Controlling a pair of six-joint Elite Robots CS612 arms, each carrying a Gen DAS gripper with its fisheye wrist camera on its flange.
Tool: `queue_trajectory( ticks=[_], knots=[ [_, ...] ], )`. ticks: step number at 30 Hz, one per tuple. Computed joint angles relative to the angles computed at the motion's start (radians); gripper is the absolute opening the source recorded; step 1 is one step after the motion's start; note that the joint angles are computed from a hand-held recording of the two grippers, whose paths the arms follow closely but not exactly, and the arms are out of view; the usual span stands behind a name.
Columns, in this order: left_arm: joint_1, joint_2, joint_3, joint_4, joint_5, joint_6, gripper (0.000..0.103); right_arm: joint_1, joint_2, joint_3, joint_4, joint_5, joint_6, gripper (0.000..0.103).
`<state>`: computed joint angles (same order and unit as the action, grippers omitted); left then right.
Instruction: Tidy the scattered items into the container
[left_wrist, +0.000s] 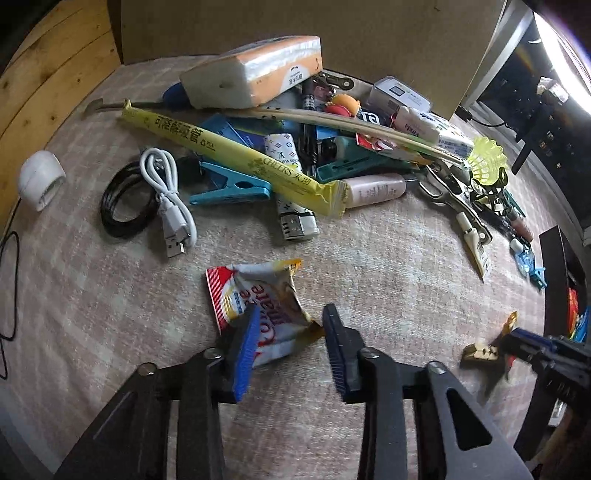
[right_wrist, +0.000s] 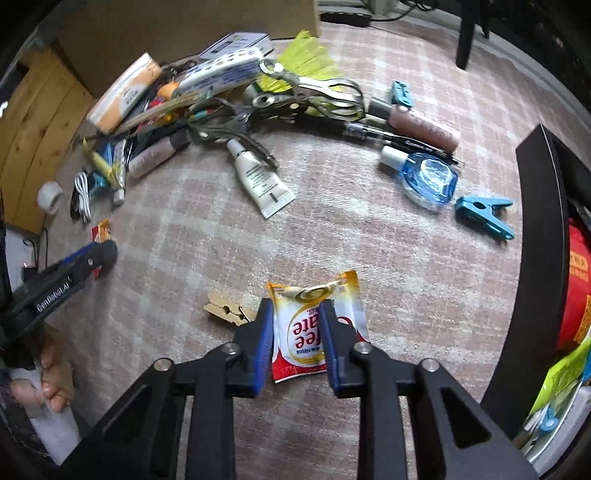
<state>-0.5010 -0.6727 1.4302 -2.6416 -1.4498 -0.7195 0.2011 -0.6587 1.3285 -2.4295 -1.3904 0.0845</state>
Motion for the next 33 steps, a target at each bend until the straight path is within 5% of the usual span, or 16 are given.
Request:
queue_trajectory(
  ticks=[2,14,16,18,20,31,33],
  knots=[
    [0.001,-0.005,0.011,-0.015,-0.002,0.001,0.018,-0.007,-0.004,0.008,-0.011,0.011,0.014,0.002],
    [0.025,-0.061,0.106,-0.132,-0.034,-0.029,0.007,-0.049,-0.052,0.085,-0.123,0.072,0.007,0.001],
    [0.022,-0.063,0.104,-0.124,-0.018,-0.028,0.007,-0.042,-0.054,0.079,-0.111,0.045,0.017,0.007],
    [0.017,-0.060,0.098,-0.116,-0.013,-0.033,0.007,-0.043,-0.039,0.055,-0.072,0.030,0.033,0.047],
    [0.016,-0.056,0.093,-0.113,-0.014,-0.041,0.007,-0.047,-0.037,0.057,-0.082,0.005,0.057,0.058],
    [0.018,-0.050,0.092,-0.121,-0.028,-0.057,0.006,-0.018,0.017,-0.034,0.041,-0.072,0.013,0.064],
    [0.018,-0.049,0.092,-0.122,-0.027,-0.055,0.006,-0.008,0.016,-0.032,0.027,-0.122,0.009,0.044]
  ],
)
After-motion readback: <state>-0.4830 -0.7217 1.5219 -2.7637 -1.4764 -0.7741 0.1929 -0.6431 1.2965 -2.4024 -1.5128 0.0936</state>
